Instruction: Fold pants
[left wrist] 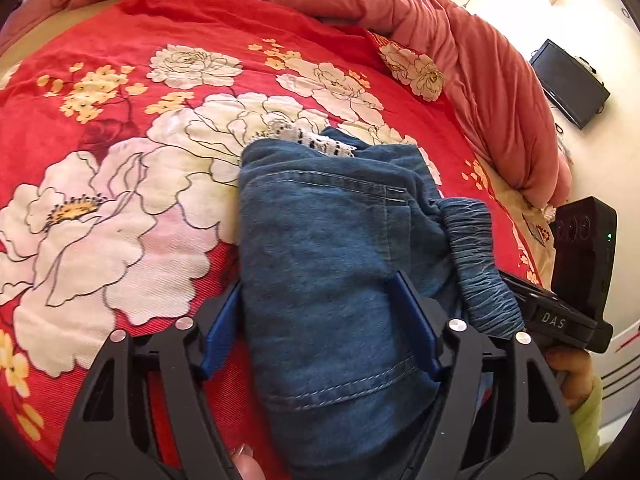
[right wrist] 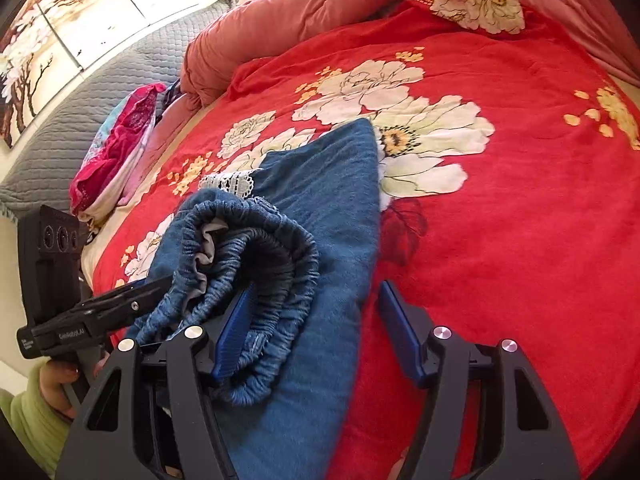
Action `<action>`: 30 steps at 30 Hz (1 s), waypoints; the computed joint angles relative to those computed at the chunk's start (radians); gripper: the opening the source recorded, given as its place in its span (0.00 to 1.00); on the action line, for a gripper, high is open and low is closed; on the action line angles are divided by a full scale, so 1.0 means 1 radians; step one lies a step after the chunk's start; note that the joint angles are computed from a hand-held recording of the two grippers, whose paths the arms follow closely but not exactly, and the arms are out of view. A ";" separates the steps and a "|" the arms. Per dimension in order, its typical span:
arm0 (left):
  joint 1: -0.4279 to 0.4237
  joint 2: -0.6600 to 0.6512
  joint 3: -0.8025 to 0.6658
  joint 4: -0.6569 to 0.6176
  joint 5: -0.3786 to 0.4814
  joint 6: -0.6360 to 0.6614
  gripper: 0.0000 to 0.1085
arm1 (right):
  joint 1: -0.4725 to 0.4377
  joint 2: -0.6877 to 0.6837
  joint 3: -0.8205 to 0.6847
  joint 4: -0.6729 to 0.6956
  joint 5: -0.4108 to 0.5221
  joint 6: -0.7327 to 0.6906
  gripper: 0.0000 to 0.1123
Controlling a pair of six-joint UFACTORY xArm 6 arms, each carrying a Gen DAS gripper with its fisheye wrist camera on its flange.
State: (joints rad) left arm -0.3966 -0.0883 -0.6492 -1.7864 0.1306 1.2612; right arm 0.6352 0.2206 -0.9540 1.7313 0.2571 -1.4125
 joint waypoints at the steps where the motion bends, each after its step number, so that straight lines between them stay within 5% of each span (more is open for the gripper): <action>1: -0.010 0.008 -0.008 -0.012 -0.014 0.015 0.54 | 0.001 0.003 -0.003 0.007 0.005 -0.021 0.41; 8: -0.080 0.016 -0.052 -0.126 -0.140 0.170 0.37 | 0.035 -0.032 0.002 0.270 -0.017 -0.339 0.20; 12: -0.067 -0.022 -0.038 -0.065 -0.117 0.126 0.34 | 0.035 -0.075 0.006 0.355 -0.002 -0.448 0.17; 30: 0.051 0.075 -0.188 0.222 -0.042 -0.034 0.34 | 0.023 0.084 -0.254 0.232 -0.075 -0.352 0.17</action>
State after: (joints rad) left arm -0.3459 -0.0137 -0.8372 -1.5639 0.0884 1.2274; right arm 0.6582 0.3051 -1.2078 1.9634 0.1816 -1.7649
